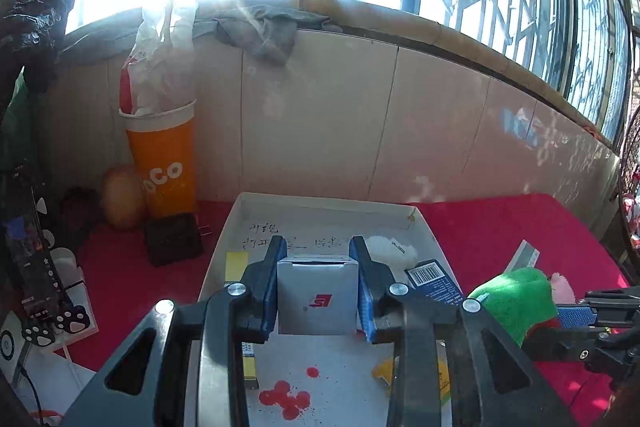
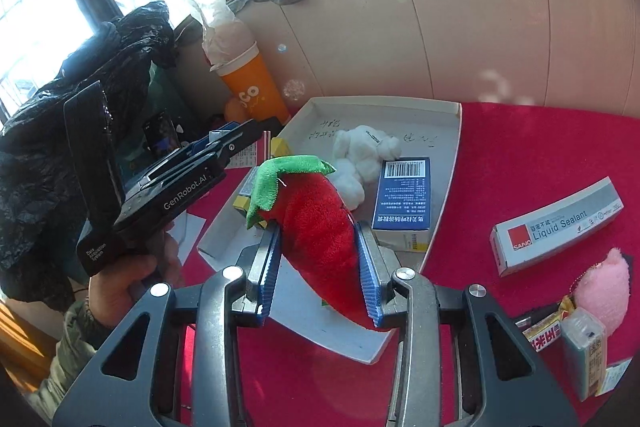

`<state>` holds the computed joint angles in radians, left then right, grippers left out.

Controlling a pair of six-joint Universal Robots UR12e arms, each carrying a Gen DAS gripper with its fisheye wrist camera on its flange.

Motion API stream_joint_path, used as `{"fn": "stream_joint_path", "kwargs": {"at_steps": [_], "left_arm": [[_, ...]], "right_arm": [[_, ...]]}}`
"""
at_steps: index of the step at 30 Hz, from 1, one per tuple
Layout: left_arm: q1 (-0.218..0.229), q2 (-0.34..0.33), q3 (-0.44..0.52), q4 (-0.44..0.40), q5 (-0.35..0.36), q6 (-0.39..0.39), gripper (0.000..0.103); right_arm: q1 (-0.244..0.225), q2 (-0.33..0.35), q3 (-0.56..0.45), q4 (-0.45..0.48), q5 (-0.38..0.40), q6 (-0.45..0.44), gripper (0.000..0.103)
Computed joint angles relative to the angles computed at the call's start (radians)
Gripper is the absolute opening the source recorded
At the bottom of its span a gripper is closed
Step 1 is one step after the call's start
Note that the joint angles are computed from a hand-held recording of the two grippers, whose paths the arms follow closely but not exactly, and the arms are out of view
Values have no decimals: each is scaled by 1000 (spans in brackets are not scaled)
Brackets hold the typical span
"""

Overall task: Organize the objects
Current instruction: 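Carry the white box with left tool while right tool carries strawberry plush to tray, then lower both items into the white tray and open both tools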

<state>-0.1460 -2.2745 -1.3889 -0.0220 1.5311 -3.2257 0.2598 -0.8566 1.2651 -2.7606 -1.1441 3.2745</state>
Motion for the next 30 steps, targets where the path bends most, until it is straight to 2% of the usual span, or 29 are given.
{"fn": "stream_joint_path", "kwargs": {"at_steps": [3, 9, 12, 16, 17, 18, 19, 20, 24, 30], "left_arm": [[-8, -22, 40, -48, 68, 19, 32], [-10, -50, 94, -121, 129, 26, 32], [-14, -59, 107, -131, 147, 31, 32], [-15, -65, 110, -131, 146, 6, 33], [-15, -66, 111, -133, 149, -2, 37], [-15, -66, 111, -138, 150, -8, 44], [-16, -65, 109, -136, 154, -17, 72], [-16, -62, 103, -121, 157, -23, 101], [-25, -41, 59, -21, 203, -49, 103], [-27, 9, -35, 146, 148, -132, 103]], "right_arm": [[13, 28, -39, 40, -18, 0, 36], [32, 89, -127, 84, -66, 40, 36], [38, 111, -161, 96, -84, 49, 37], [43, 125, -177, 83, -110, 60, 47], [43, 125, -175, 80, -115, 59, 51], [44, 122, -169, 77, -123, 57, 65], [45, 117, -160, 67, -140, 55, 81], [47, 111, -147, 49, -163, 54, 85], [51, 76, -78, -50, -220, 29, 85], [50, 12, 48, -194, -260, -3, 86]]}}
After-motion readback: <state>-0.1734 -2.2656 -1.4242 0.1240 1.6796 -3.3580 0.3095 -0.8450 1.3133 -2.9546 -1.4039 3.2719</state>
